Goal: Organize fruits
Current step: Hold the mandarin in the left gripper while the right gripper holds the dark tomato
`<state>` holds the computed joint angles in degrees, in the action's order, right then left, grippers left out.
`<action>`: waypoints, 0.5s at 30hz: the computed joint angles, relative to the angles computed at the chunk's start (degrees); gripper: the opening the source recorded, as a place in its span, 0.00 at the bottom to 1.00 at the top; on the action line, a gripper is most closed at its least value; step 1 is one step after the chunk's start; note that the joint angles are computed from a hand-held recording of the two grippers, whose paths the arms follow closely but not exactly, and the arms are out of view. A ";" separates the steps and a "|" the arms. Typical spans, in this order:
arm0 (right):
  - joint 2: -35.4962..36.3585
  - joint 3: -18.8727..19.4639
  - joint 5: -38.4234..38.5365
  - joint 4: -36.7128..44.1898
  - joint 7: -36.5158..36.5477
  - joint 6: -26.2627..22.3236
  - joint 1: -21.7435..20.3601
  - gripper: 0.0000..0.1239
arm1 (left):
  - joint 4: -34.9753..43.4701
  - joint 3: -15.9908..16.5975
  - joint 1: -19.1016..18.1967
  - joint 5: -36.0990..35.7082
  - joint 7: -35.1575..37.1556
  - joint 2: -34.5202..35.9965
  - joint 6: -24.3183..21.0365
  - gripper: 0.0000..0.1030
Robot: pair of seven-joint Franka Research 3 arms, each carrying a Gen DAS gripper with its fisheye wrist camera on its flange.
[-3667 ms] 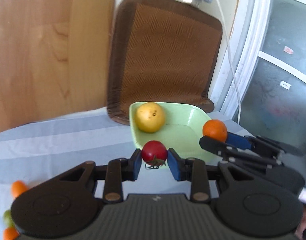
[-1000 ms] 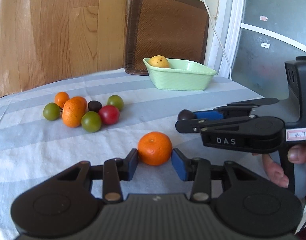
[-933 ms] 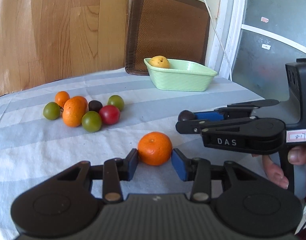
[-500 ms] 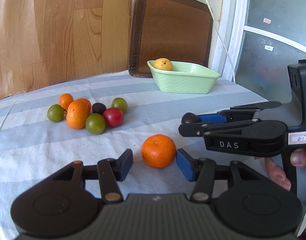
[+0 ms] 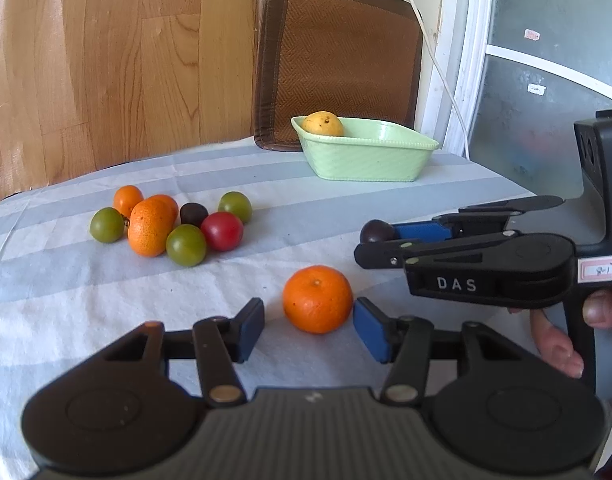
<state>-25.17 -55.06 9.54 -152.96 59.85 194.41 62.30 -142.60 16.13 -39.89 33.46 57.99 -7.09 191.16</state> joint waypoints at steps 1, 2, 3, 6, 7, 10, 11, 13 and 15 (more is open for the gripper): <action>0.00 0.00 -0.02 0.00 0.01 0.00 0.00 0.26 | 0.04 -0.01 -0.07 0.16 0.13 0.03 -0.03 0.51; 0.00 0.00 -0.03 0.00 0.03 0.00 -0.01 0.26 | 0.13 -0.77 0.60 0.10 0.41 0.12 -0.07 0.51; 0.00 0.00 -0.04 0.00 0.04 0.00 -0.01 0.26 | 0.16 -1.38 1.15 0.04 0.63 0.19 -0.06 0.51; 0.01 0.00 -0.07 0.00 0.06 0.00 -0.01 0.26 | 0.20 -2.24 1.98 -0.11 0.34 0.33 0.03 0.46; 0.01 -0.01 -0.08 0.00 0.07 0.00 -0.01 0.26 | 0.12 -3.54 3.21 -0.76 0.56 0.38 0.19 0.44; 0.01 0.00 -0.09 0.01 0.08 -0.02 -0.03 0.26 | 0.51 1.32 -0.86 2.70 -2.44 0.55 0.66 0.38; 0.03 0.03 -0.10 0.02 0.07 -0.02 -0.05 0.26 | 0.57 0.79 -0.29 3.06 -2.70 0.60 0.69 0.37; 0.12 0.18 -0.12 -0.03 0.06 0.08 -0.20 0.26 | 0.64 -1.18 1.80 3.67 -3.18 0.67 0.73 0.37; 0.13 0.09 -0.27 -0.05 0.11 0.18 -0.12 0.25 | 0.78 -0.71 1.58 4.94 -4.33 0.65 0.73 0.36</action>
<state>-25.04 -54.97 9.27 -153.01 59.96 194.59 62.18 -141.81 15.42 -38.30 38.40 53.67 -6.43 191.89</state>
